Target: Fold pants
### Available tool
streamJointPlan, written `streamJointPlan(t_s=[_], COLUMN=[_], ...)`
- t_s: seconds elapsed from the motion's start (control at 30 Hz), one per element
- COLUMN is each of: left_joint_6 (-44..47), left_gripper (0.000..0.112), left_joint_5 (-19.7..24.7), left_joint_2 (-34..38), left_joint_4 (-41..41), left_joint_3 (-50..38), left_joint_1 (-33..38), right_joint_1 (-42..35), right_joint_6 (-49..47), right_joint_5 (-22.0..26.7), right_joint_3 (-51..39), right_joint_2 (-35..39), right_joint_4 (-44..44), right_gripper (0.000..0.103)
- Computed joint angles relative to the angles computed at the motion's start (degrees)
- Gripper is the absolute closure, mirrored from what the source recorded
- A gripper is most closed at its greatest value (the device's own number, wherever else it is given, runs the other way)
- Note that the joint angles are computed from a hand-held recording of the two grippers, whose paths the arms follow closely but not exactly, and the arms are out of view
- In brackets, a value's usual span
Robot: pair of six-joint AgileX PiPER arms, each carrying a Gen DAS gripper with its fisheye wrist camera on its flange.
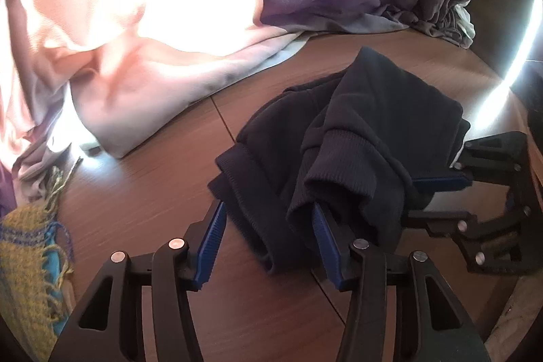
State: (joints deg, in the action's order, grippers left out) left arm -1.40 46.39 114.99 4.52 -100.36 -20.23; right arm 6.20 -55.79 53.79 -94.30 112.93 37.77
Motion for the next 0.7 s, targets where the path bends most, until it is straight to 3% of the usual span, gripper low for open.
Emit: streamJointPlan(t_s=[0.1,0.2,0.47,0.6,0.63,0.7], left_joint_6=[-0.3,-2.0,-12.4,-8.0,-6.5,0.8], left_gripper=[0.062,0.062,0.06,0.06,0.061,0.062], left_joint_5=[-0.4,-3.8,-5.5,-7.0,-7.4,-7.8], left_joint_2=[1.0,0.0,0.7,-1.2,-1.9,-3.0], left_joint_4=[-0.5,-3.4,1.2,-1.6,-1.7,-5.1], left_joint_3=[-1.4,0.1,1.5,4.2,4.9,5.8], left_joint_1=[0.8,2.6,3.4,3.8,3.7,3.9], right_joint_1=[0.6,0.3,1.0,1.6,1.7,1.9], right_joint_6=[-0.6,1.0,3.3,3.8,3.8,2.8], right_joint_5=[-1.4,-0.2,0.1,-3.0,-3.8,-5.2], right_joint_3=[0.7,-0.8,-2.1,-0.5,-0.2,0.7], right_joint_2=[-0.6,0.2,1.0,-0.5,-1.1,-2.4], right_joint_4=[-1.0,-1.1,-2.0,-1.8,-1.4,0.5], right_gripper=[0.076,0.076,0.076,0.076,0.074,0.057])
